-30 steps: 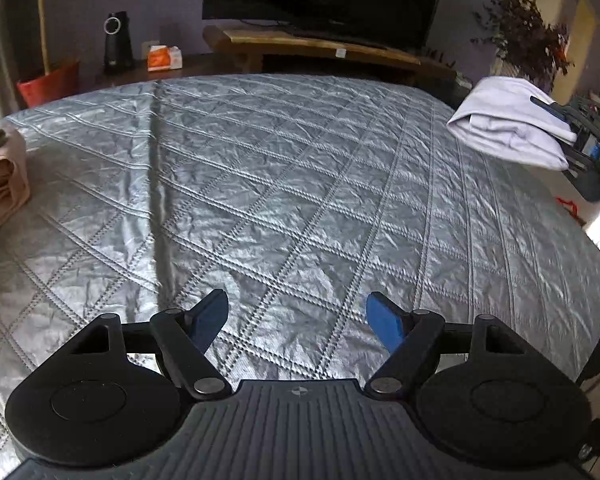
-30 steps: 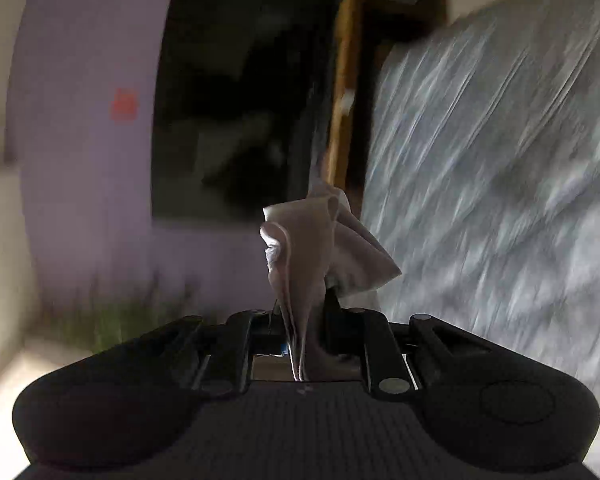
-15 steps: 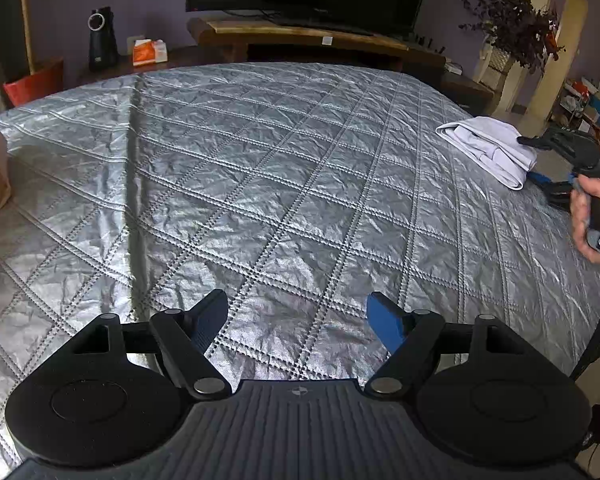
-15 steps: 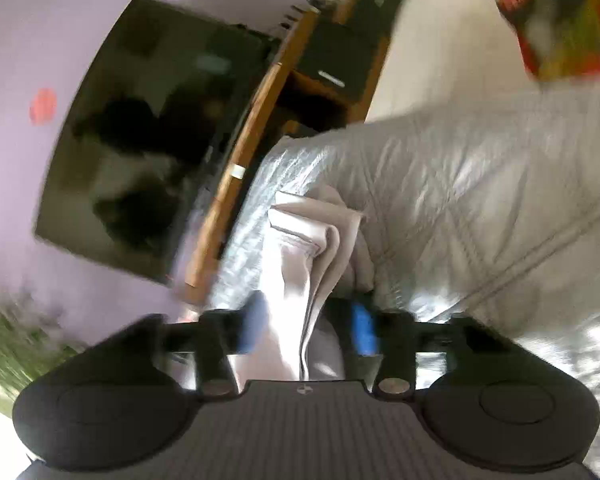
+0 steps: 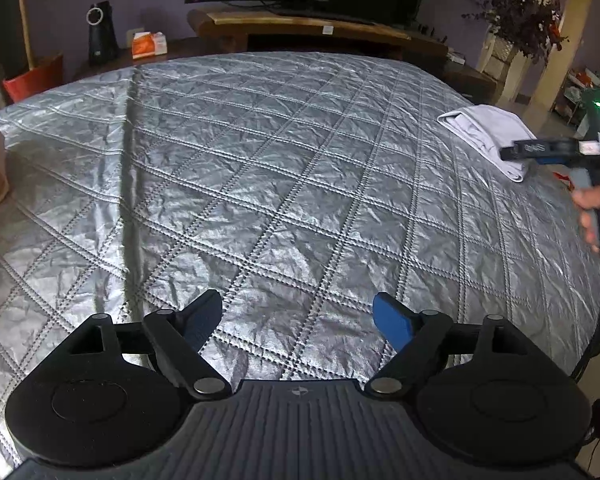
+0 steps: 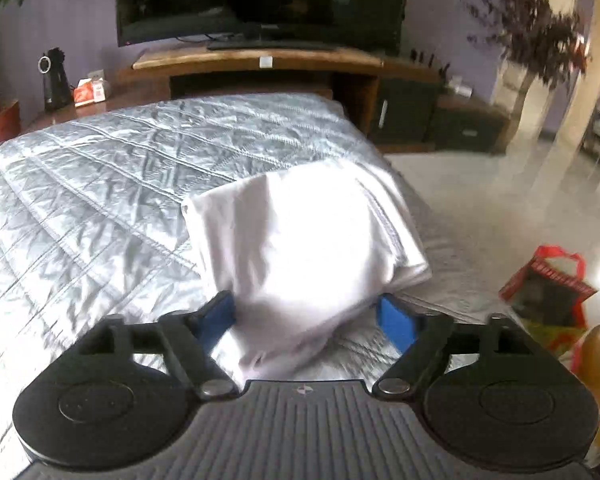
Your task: Fold clothes
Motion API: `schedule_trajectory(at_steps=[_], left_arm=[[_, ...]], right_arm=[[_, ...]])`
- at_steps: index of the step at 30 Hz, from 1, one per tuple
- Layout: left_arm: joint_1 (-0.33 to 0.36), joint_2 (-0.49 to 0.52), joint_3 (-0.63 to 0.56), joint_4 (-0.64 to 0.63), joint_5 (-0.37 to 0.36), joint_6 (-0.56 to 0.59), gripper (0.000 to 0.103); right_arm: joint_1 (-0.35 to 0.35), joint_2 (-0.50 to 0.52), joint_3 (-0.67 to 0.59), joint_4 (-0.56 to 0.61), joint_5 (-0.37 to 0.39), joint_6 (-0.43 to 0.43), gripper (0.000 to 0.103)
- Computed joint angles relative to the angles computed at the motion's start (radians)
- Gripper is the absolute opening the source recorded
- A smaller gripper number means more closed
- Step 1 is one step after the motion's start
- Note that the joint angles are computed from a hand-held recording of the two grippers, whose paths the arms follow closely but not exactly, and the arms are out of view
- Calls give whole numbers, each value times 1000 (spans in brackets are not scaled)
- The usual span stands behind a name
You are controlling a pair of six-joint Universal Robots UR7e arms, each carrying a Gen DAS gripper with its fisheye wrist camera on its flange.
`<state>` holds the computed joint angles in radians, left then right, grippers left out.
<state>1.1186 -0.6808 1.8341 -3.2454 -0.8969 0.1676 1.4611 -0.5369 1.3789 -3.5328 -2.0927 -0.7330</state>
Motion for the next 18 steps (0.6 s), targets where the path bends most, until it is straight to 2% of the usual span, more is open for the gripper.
schedule_trajectory(at_steps=[1, 5, 7, 9, 10, 13, 16, 18], left_arm=[[0, -1, 2, -2, 4, -3, 87], [-19, -27, 52, -31, 6, -20, 87], [-40, -57, 95, -36, -4, -36, 87], [-73, -86, 138, -17, 4, -70, 87], [-92, -103, 163, -3, 6, -102, 87], [-165, -155, 246, 66, 26, -218, 88], [-238, -205, 328, 130, 23, -335, 89], [-286, -241, 381, 159, 24, -415, 90]], right_arm=[[6, -20, 33, -9, -3, 23, 103], [44, -133, 216, -9, -52, 185, 103], [83, -156, 288, -94, -151, 237, 103], [124, -179, 353, -137, -242, 329, 103], [137, -209, 401, -115, -258, 377, 103], [161, -325, 552, 38, -239, 509, 103], [210, -336, 629, 11, -308, 523, 103], [244, -322, 664, -71, -367, 494, 103]])
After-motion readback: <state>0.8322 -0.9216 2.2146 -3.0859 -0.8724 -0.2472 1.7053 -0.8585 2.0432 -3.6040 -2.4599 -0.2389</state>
